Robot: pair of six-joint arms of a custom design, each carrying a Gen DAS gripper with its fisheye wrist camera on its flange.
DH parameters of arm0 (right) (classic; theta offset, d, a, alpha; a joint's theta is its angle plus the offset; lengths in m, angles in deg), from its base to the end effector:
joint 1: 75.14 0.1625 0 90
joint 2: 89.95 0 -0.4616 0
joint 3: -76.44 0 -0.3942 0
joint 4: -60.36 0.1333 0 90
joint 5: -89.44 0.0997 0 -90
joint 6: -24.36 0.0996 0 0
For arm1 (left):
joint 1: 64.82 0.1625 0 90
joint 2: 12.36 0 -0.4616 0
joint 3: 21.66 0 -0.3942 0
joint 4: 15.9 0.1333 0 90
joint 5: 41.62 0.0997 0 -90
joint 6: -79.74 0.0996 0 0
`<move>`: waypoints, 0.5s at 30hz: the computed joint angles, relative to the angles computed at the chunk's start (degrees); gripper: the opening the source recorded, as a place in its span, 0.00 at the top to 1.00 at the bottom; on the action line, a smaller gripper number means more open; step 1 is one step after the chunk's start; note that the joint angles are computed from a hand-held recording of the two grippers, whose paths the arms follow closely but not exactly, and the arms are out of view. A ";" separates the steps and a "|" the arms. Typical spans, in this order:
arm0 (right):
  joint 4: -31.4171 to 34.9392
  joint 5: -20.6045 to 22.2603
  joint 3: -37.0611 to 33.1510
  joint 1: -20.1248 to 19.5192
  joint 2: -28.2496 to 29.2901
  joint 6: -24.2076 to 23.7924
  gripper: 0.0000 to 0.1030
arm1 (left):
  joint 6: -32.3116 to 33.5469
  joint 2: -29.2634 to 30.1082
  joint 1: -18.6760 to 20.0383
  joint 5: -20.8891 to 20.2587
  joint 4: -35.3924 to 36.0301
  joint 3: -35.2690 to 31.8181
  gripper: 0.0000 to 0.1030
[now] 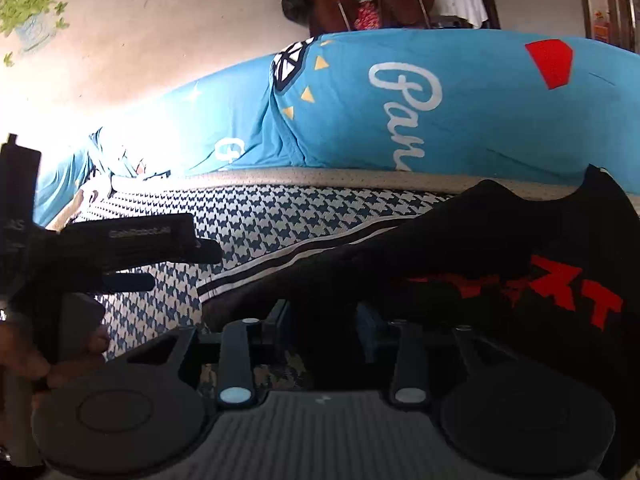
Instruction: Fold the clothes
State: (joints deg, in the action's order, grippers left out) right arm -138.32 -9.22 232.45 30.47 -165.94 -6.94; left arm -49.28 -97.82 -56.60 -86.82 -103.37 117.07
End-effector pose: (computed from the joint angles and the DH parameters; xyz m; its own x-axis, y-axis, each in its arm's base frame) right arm 0.1986 -0.2713 0.1836 -0.7075 -0.6069 0.3621 -0.7065 0.6200 -0.3412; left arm -0.2380 -0.2400 0.1845 -0.7315 -0.5570 -0.3932 0.0191 0.5598 -0.8284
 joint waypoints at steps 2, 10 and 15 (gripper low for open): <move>-0.51 0.49 1.75 -0.51 -2.67 1.21 0.61 | 1.20 -0.10 0.78 0.20 -1.08 0.53 0.00; 4.32 1.53 3.76 -2.56 -11.65 1.17 0.60 | 13.69 1.98 2.98 5.12 -9.89 3.08 0.00; 8.35 0.25 2.99 -4.42 -14.81 0.52 0.60 | 20.95 4.06 3.80 8.51 -14.41 3.97 0.00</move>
